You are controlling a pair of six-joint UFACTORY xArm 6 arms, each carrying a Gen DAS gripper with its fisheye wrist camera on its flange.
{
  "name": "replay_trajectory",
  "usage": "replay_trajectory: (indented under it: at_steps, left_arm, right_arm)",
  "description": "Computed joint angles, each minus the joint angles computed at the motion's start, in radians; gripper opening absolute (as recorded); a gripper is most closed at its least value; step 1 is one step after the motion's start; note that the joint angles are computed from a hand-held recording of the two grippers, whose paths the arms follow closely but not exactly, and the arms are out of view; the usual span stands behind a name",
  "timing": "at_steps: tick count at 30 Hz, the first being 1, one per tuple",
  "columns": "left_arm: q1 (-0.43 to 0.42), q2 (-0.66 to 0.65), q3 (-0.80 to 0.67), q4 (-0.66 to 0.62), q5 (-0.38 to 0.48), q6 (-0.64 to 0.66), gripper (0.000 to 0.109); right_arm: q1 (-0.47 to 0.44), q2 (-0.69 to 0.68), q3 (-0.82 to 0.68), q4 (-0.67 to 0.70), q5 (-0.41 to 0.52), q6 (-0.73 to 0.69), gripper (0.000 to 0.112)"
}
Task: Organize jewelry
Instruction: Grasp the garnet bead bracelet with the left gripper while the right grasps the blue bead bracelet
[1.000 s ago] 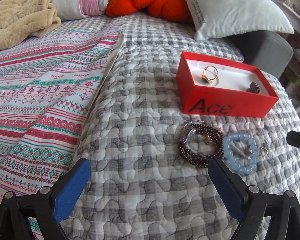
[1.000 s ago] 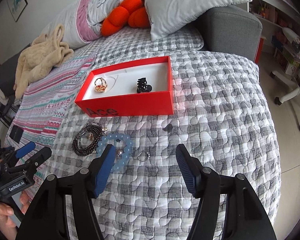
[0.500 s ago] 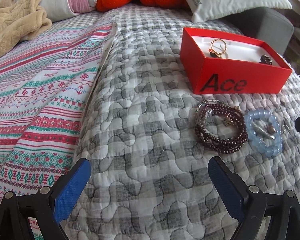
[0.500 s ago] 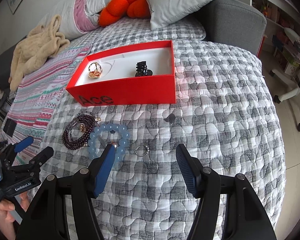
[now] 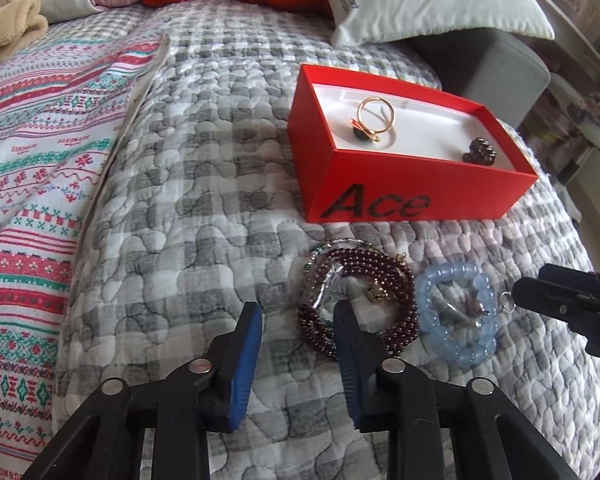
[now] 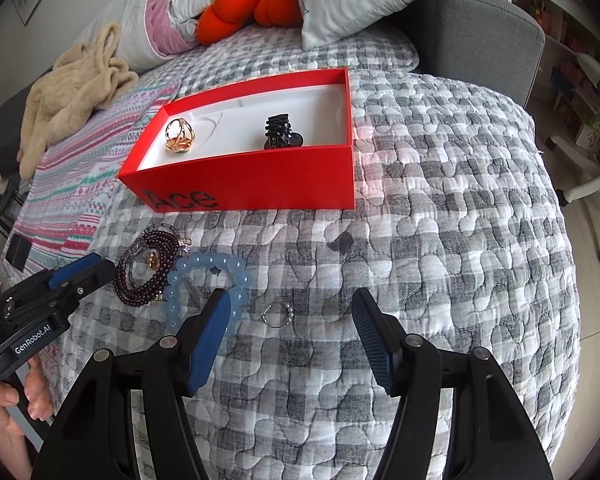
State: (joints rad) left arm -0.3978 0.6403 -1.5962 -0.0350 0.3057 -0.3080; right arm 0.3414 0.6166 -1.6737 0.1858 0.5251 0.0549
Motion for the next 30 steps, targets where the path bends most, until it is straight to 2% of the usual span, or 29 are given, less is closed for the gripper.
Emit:
replay_trajectory:
  at_steps: [4, 9, 11, 12, 14, 16, 23, 30]
  left_arm:
    - [-0.011, 0.033, -0.053, -0.020, 0.042, 0.039, 0.020]
    - [-0.016, 0.053, -0.088, 0.092, 0.084, -0.042, 0.015]
    - [-0.016, 0.054, -0.090, 0.137, 0.091, -0.075, 0.006]
    - [-0.016, 0.053, -0.089, 0.156, 0.092, -0.091, 0.005]
    - [-0.016, 0.047, -0.081, 0.151, 0.083, -0.092, 0.004]
    - [-0.016, 0.034, -0.065, 0.139, 0.071, -0.085, 0.004]
    - [-0.022, -0.027, 0.012, -0.021, -0.005, 0.038, 0.000]
    - [-0.024, -0.060, 0.045, -0.095, -0.053, 0.098, 0.000]
  right_arm:
    - [-0.001, 0.006, -0.012, 0.010, -0.010, -0.026, 0.066]
    - [-0.004, 0.014, -0.024, 0.004, -0.008, -0.014, 0.066]
    - [-0.005, 0.015, -0.026, 0.005, -0.005, -0.013, 0.066]
    - [-0.005, 0.015, -0.026, 0.005, -0.005, -0.013, 0.066]
    - [-0.005, 0.014, -0.024, 0.005, -0.009, -0.016, 0.066]
    - [-0.005, 0.015, -0.023, 0.006, -0.012, -0.021, 0.066]
    - [-0.006, 0.021, -0.037, 0.026, -0.010, -0.030, 0.062]
    - [0.001, 0.056, -0.095, 0.044, 0.026, -0.044, 0.045]
